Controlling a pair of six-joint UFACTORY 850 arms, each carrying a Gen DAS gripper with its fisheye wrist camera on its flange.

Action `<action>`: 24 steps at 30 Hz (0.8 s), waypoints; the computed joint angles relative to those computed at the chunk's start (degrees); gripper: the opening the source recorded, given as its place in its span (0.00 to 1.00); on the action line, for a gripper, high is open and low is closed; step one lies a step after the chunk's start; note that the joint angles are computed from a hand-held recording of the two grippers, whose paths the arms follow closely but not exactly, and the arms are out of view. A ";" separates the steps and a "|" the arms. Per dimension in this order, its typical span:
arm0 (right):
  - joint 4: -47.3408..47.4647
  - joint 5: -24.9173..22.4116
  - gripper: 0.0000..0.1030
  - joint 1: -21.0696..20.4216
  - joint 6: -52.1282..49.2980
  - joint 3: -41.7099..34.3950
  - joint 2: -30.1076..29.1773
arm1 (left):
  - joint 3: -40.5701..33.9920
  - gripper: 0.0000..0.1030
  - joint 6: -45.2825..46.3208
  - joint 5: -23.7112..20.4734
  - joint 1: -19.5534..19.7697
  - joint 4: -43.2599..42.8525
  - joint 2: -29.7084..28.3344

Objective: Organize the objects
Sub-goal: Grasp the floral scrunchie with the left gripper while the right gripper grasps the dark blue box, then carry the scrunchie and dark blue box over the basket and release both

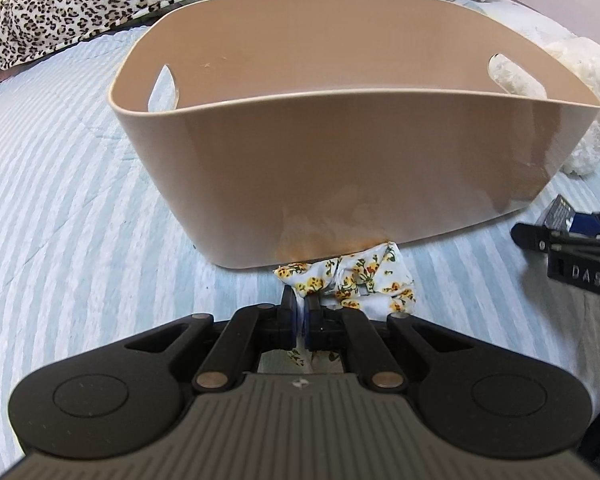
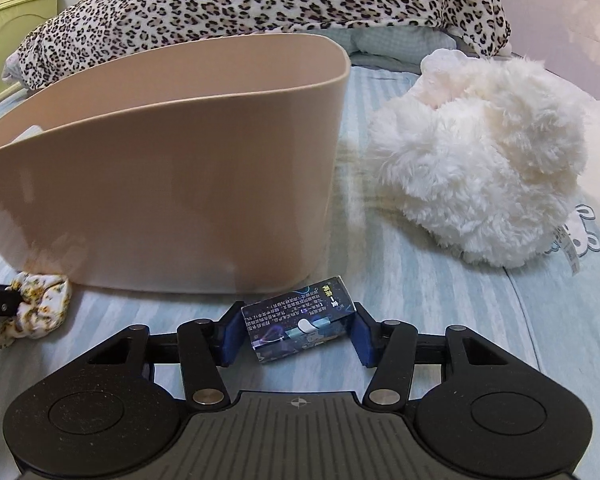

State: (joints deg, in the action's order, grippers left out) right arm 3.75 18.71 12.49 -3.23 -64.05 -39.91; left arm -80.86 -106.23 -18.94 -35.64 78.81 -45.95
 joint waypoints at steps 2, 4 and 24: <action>0.14 0.18 0.50 0.36 -0.03 1.40 1.06 | 0.61 0.04 -2.02 0.68 0.30 2.06 0.56; 1.41 0.44 0.50 0.84 -1.28 2.88 2.18 | 1.70 0.04 -5.23 0.89 0.12 5.06 1.46; -1.27 5.46 0.50 2.92 3.63 13.80 14.62 | 13.38 0.03 -30.00 -2.60 -2.38 30.26 13.62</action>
State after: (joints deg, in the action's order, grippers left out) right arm 2.47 24.17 15.41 0.40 -50.25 -25.29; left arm -67.48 -136.23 -21.54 -38.02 109.07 -32.33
